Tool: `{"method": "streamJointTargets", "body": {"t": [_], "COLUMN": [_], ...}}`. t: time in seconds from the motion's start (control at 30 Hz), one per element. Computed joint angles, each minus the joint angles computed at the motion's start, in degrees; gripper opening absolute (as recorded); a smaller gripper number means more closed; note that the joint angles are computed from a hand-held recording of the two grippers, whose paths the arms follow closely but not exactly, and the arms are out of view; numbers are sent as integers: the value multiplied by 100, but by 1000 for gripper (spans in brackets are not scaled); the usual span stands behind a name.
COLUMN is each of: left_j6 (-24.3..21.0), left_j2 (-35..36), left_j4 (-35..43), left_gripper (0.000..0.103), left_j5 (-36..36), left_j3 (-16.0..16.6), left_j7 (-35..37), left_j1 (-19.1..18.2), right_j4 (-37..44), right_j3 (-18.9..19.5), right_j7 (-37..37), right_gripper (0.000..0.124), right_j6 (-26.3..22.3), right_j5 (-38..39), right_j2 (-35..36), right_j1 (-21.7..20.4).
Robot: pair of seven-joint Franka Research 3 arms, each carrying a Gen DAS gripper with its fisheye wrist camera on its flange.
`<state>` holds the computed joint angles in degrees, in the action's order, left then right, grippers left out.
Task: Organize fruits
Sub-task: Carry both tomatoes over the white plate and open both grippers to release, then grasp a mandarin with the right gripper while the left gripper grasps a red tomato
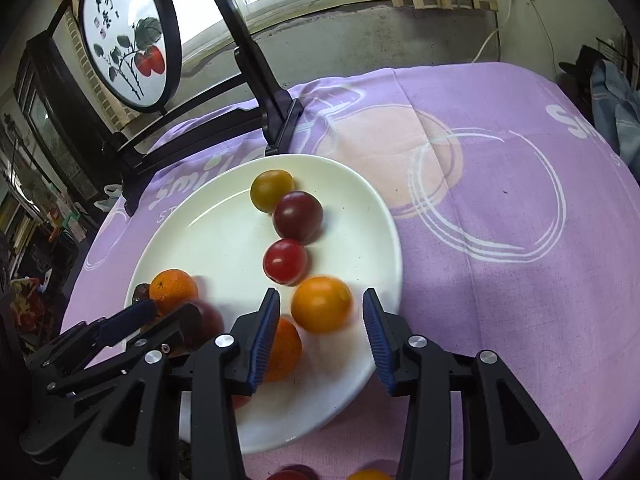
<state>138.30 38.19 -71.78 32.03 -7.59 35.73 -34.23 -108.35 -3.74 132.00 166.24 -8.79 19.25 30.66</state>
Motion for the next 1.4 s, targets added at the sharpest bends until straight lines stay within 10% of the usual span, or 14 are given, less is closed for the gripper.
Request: {"method": "streamJointTargets", "body": {"t": [0.4, 0.63, 1.07, 1.4], "left_j6": [650, 1164, 1483, 1807], "left_j2": [-1176, -2224, -3373, -3409], "left_j4": [-1396, -2812, -4686, -5077], "left_gripper": [86, 95, 96, 96], "left_j5": [1004, 1878, 2613, 2715], "left_j3": [42, -198, -864, -901], "left_j7": [-873, -1943, -3251, -3304], "left_j1": [-185, -121, 432, 765], "right_j4": [-1175, -1895, -3028, -2928], "right_j3": [188, -70, 1205, 1903], "right_j7": [46, 2234, 3289, 2719], "right_gripper": [60, 73, 79, 82], "right_j6": [517, 310, -253, -889], "right_j5": [24, -2845, -4050, -3884], "right_j2": [-938, -1787, -2725, -2534], "right_j1": [-41, 276, -346, -553]}}
